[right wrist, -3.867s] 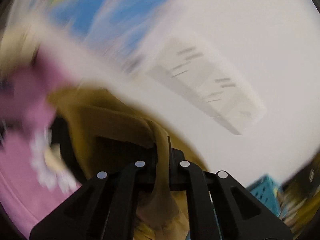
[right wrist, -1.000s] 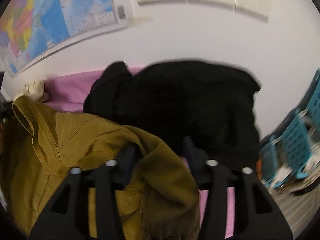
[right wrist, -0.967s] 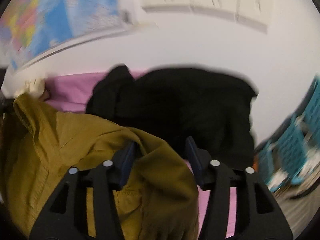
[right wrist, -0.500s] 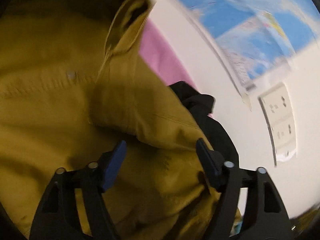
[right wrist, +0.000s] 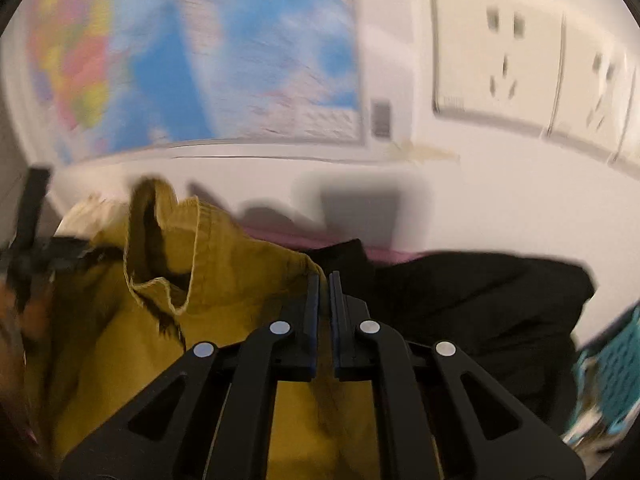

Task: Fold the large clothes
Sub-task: 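Hold the jacket with both grippers and spread it flat on the bed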

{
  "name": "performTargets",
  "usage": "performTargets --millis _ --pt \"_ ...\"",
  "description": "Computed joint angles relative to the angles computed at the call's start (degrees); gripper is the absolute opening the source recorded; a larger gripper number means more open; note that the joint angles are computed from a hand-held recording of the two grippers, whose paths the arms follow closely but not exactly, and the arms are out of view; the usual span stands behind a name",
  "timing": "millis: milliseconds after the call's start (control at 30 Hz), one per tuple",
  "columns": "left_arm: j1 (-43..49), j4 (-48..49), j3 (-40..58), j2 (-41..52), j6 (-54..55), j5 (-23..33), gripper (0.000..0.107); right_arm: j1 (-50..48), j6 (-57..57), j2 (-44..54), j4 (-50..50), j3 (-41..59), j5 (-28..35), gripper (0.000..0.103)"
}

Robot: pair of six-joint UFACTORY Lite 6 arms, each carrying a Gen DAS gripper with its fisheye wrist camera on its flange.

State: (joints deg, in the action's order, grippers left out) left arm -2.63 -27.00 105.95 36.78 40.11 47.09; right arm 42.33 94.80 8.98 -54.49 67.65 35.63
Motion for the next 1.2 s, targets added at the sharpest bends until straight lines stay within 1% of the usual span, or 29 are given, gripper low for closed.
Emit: performTargets --millis 33,67,100,133,167,233,267,300,367,400,433,467,500,533,600,633,667,733,767,800,833,867,933,967,1033,1067,1133,1167,1200 --pt "-0.1 0.33 0.47 0.31 -0.38 0.03 0.055 -1.92 -1.18 3.19 2.2 1.9 -0.87 0.007" --pt "0.46 -1.01 0.53 0.17 0.8 0.65 0.055 -2.57 -0.73 5.39 2.75 3.15 -0.36 0.013" --pt "1.3 -2.71 -0.02 -0.46 2.94 1.28 0.055 -2.87 -0.37 6.23 3.07 3.3 -0.28 0.016" --pt "2.81 -5.21 -2.05 -2.45 6.79 1.7 0.058 -3.15 0.54 7.37 3.27 3.64 0.37 0.026" --pt "4.13 -6.82 -4.05 -4.36 9.62 1.88 0.061 -2.87 2.94 7.04 2.2 2.96 1.24 0.041" --pt "7.79 -11.43 -9.98 -9.67 18.12 3.24 0.068 -1.99 10.85 1.92 -3.0 -2.72 0.36 0.048" --pt "10.3 -13.57 -14.99 -13.96 24.02 3.28 0.07 0.22 14.33 -1.88 -5.63 -6.06 1.57 0.053" --pt "12.35 -14.82 -19.78 -17.91 28.44 2.36 0.073 1.78 15.71 -4.61 -6.77 -8.18 2.55 0.055" --pt "17.6 -16.74 -28.42 -24.71 37.77 2.69 0.075 7.76 19.15 -12.79 -8.39 -14.85 5.05 0.064" --pt "20.06 -16.99 -32.55 -27.82 41.8 3.13 0.075 11.36 19.22 -15.59 -7.68 -16.81 7.58 0.064" --pt "22.67 -17.24 -35.81 -30.08 45.68 4.11 0.076 17.3 19.13 -18.48 -5.92 -18.65 12.37 0.066" --pt "25.97 -17.09 -40.32 -33.14 50.09 5.45 0.076 20.84 19.19 -20.73 -4.94 -20.32 15.58 0.07" --pt "28.51 -16.72 -43.64 -35.21 53.12 6.37 0.077 26.7 20.63 -21.95 -3.21 -21.3 20.4 0.071" --pt "30.73 -16.28 -46.44 -36.93 55.71 7.46 0.081 32.69 22.78 -22.74 -1.12 -21.96 24.88 0.071" --pt "35.8 -14.72 -53.07 -41.21 61.11 8.75 0.084 41.97 27.99 -22.86 1.28 -23.05 30.6 0.071" --pt "37.9 -13.87 -55.09 -42.28 63.7 9.8 0.084 44.89 31.11 -21.06 1.6 -23.08 32.31 0.072" --pt "40.77 -13.01 -57.92 -44.01 67.2 11.38 0.084 49.05 32.66 -20.03 3.72 -22.1 36.42 0.075" --pt "44.71 -11.76 -63.1 -47.15 71.81 11.47 0.084 54.47 36.91 -17.35 6.52 -20.54 40.78 0.077" --pt "45.86 -11.33 -64.76 -47.63 72.86 10.61 0.081 58.28 41.09 -16.37 8.89 -20.52 42.11 0.077" --pt "46.83 -11.42 -66.04 -48.14 73.36 9.43 0.061 59.68 43.27 -15.96 9.25 -21.27 42.12 0.078" --pt "46.51 -11.8 -66.63 -48.45 72.72 7.83 0.038 61.44 45.55 -14.86 10.35 -21.06 42.52 0.078" --pt "46.62 -11.41 -65.34 -47.64 70.97 7.87 0.032 63.43 48.72 -13.8 11.39 -21.45 42.25 0.078" --pt "47.56 -11.61 -58.54 -44.05 66.91 13.01 0.012 66.26 54.15 -12.26 12.75 -22.24 41.09 0.078" --pt "47.9 -12.62 -55.27 -43.5 65.14 14.7 0.009 67.48 55.78 -11.84 13.37 -22.45 41.15 0.078" --pt "48.1 -15.81 -47.78 -42.48 61.87 16.65 0.008 69.92 59.99 -11.53 14.41 -23.13 41.93 0.078" --pt "47.78 -16.96 -45.02 -42.09 59.85 16.54 0.008 70.91 61.54 -11.33 14.59 -23.25 42.16 0.078" --pt "48.32 -18.6 -35.06 -38.0 55.51 18.29 0.008 72.12 62.89 -11.68 14.15 -23.65 42.78 0.078" --pt "47.93 -19.34 -31.78 -36.32 53.98 16.92 0.008 72.69 63.41 -11.69 14.25 -23.63 43.29 0.078" --pt "46.8 -19.25 -30.89 -36.29 52.57 13.77 0.008 73.0 63.75 -11.9 14.41 -23.85 43.36 0.078"
